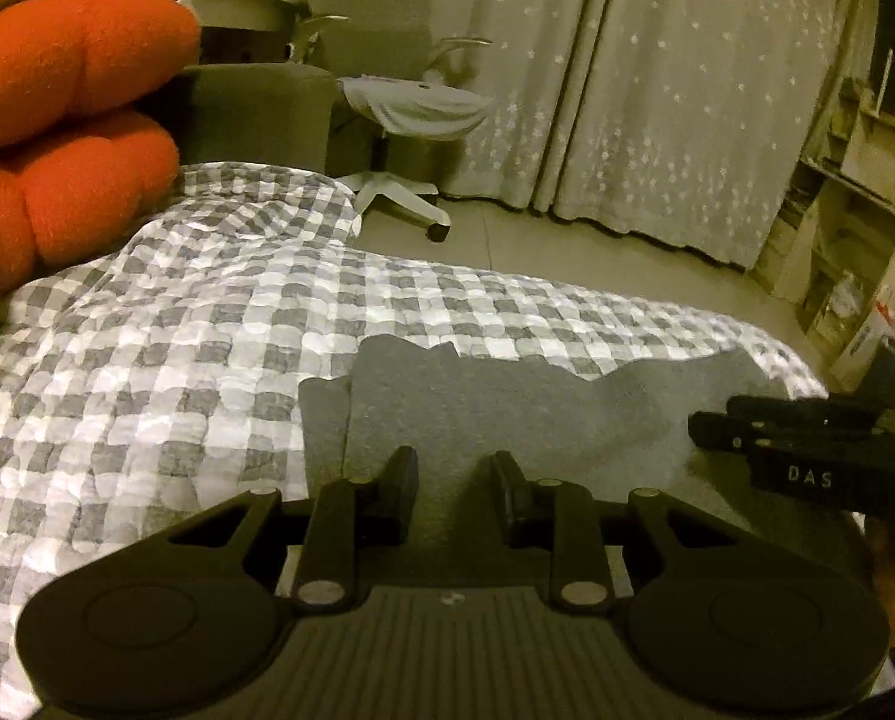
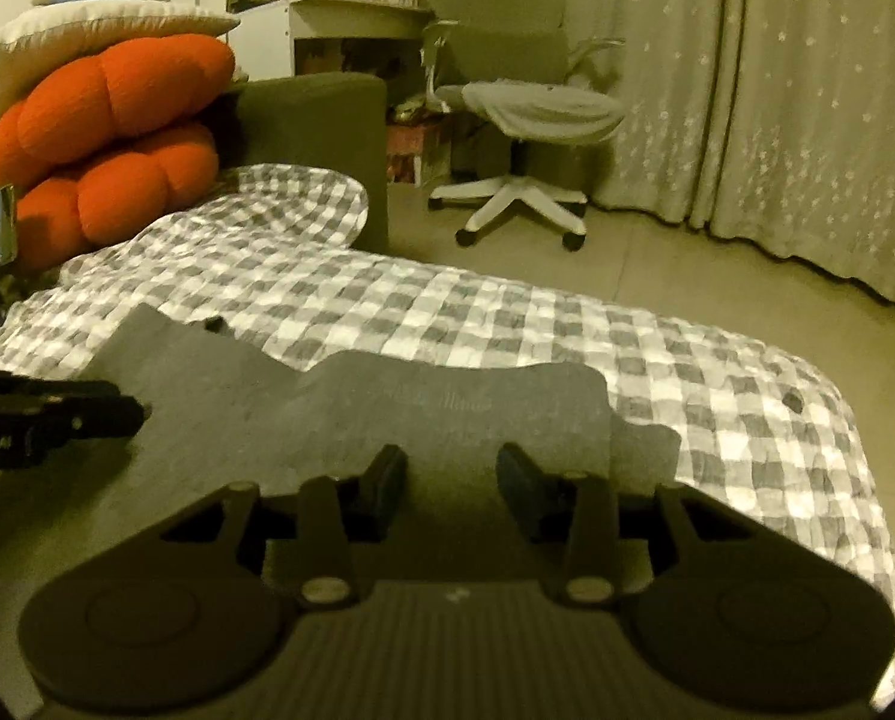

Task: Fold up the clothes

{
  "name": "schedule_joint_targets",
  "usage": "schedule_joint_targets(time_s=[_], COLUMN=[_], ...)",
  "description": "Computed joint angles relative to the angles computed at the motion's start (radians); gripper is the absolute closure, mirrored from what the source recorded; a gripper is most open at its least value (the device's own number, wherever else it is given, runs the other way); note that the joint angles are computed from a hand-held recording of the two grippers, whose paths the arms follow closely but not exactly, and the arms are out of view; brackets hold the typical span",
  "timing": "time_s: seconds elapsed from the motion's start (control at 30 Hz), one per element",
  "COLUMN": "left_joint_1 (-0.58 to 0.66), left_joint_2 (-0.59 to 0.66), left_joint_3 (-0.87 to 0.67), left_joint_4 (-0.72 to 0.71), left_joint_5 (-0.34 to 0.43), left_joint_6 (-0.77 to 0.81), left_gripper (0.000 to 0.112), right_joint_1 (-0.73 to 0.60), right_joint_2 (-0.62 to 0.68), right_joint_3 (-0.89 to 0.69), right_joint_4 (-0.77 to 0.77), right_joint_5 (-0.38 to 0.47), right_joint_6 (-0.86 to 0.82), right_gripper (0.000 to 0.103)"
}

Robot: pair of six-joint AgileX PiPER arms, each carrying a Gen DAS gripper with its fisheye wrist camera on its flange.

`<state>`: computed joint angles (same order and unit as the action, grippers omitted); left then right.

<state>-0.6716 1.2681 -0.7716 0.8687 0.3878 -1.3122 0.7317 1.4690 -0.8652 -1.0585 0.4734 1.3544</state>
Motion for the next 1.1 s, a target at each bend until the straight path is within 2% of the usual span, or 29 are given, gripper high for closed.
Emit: schedule_joint_targets(time_s=[0.13, 0.2, 0.3, 0.43, 0.5, 0.67, 0.77, 0.87, 1.1], left_joint_1=[-0.038, -0.052, -0.050, -0.031, -0.015, 0.025, 0.036, 0.046, 0.039], left_joint_2=[-0.044, -0.068, -0.076, -0.017, -0.007, -0.021, -0.027, -0.028, -0.040], left_joint_3=[0.003, 0.014, 0.013, -0.001, 0.010, 0.017, 0.022, 0.022, 0.020], left_joint_4=[0.079, 0.108, 0.056, -0.008, 0.008, -0.038, -0.006, 0.022, 0.015], left_joint_5=[0.074, 0.079, 0.053, 0.042, 0.013, -0.024, -0.018, -0.005, -0.004], left_joint_6=[-0.089, -0.106, -0.051, 0.020, 0.010, 0.037, 0.000, -0.033, -0.024], left_gripper=[0.082, 0.081, 0.080, 0.079, 0.078, 0.078, 0.078, 0.078, 0.078], right_joint_1=[0.009, 0.020, 0.035, 0.045, 0.057, 0.074, 0.038, 0.043, 0.040], right_joint_2=[-0.006, -0.025, -0.069, -0.089, -0.064, -0.021, -0.033, -0.033, -0.057], right_joint_3=[-0.012, -0.016, -0.017, -0.036, -0.052, -0.062, -0.051, -0.047, -0.032], right_joint_4=[0.005, 0.023, 0.059, 0.248, 0.347, 0.311, 0.335, 0.254, 0.252], right_joint_5=[0.033, 0.053, 0.058, 0.013, 0.018, 0.027, 0.005, 0.053, 0.067], right_joint_6=[0.019, 0.022, 0.006, -0.187, -0.291, -0.282, -0.280, -0.197, -0.169], right_gripper=[0.065, 0.065, 0.064, 0.064, 0.064, 0.060, 0.059, 0.061, 0.061])
